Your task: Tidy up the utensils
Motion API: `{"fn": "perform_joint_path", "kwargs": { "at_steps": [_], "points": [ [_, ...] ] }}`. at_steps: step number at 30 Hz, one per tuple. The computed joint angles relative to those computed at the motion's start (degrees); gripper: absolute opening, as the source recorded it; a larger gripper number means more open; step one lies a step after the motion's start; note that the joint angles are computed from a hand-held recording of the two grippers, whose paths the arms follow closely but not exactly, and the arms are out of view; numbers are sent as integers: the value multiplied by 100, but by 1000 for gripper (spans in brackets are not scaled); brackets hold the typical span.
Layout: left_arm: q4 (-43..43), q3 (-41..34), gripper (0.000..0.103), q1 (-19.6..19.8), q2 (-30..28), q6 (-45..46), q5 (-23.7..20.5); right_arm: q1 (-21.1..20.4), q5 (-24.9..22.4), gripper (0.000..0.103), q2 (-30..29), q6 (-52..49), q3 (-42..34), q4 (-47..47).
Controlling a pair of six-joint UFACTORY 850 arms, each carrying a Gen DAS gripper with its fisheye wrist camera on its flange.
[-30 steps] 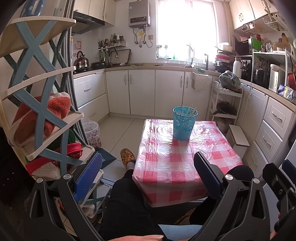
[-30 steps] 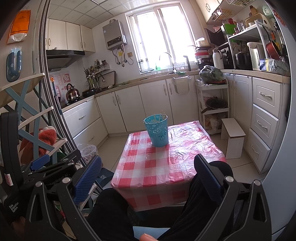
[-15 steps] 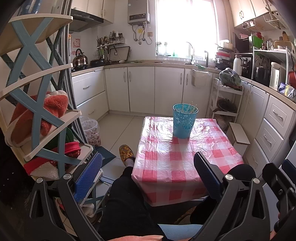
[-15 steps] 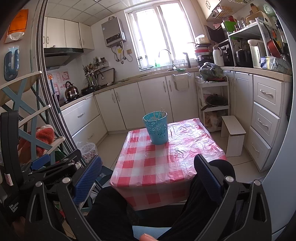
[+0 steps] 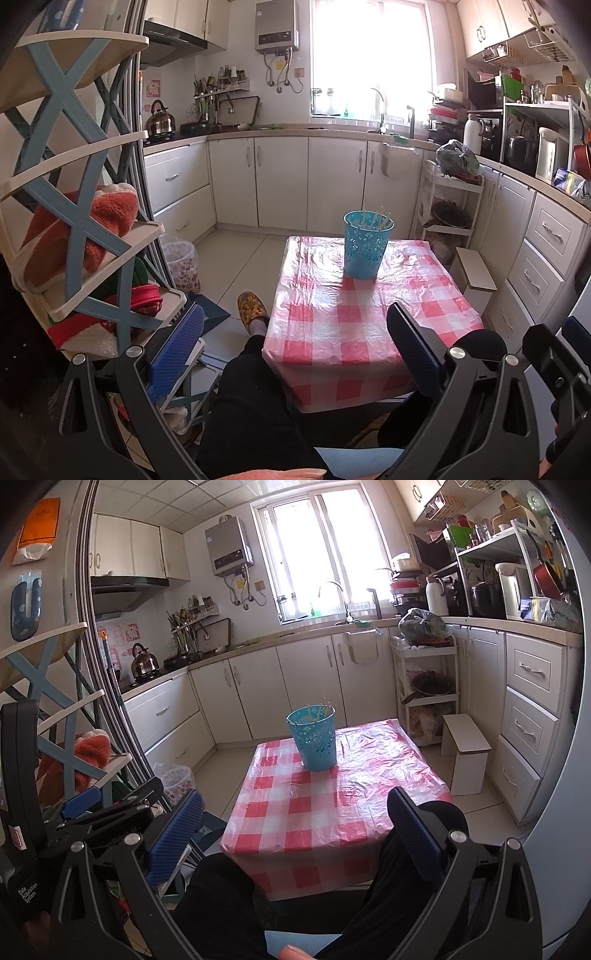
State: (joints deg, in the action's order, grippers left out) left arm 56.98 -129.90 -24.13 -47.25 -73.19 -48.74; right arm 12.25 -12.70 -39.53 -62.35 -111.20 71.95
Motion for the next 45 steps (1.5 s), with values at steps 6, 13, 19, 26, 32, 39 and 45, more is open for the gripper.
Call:
{"fn": "perform_joint_path", "kwargs": {
  "at_steps": [6, 13, 19, 26, 32, 39, 45],
  "points": [
    [-6, -21, 95, -2, -11, 6, -12, -5, -2, 96, 25, -91, 36, 83],
    [-10, -16, 95, -2, -8, 12, -9, -3, 1, 96, 24, -80, 33, 73],
    [5, -4, 95, -4, -1, -4, -7, -1, -4, 96, 20, -83, 25, 77],
    [-8, -24, 95, -3, -13, 10, -13, 3, 1, 96, 47, -117, 55, 108],
    [4, -15, 95, -11, -4, -3, -18, 6, 5, 96, 47, -120, 55, 109],
    [11, -4, 95, -11, 1, -9, -16, 8, 8, 96, 52, -127, 62, 114],
    [20, 7, 95, -13, 8, -20, -15, 11, 14, 96, 55, -174, 67, 159]
  ]
}}
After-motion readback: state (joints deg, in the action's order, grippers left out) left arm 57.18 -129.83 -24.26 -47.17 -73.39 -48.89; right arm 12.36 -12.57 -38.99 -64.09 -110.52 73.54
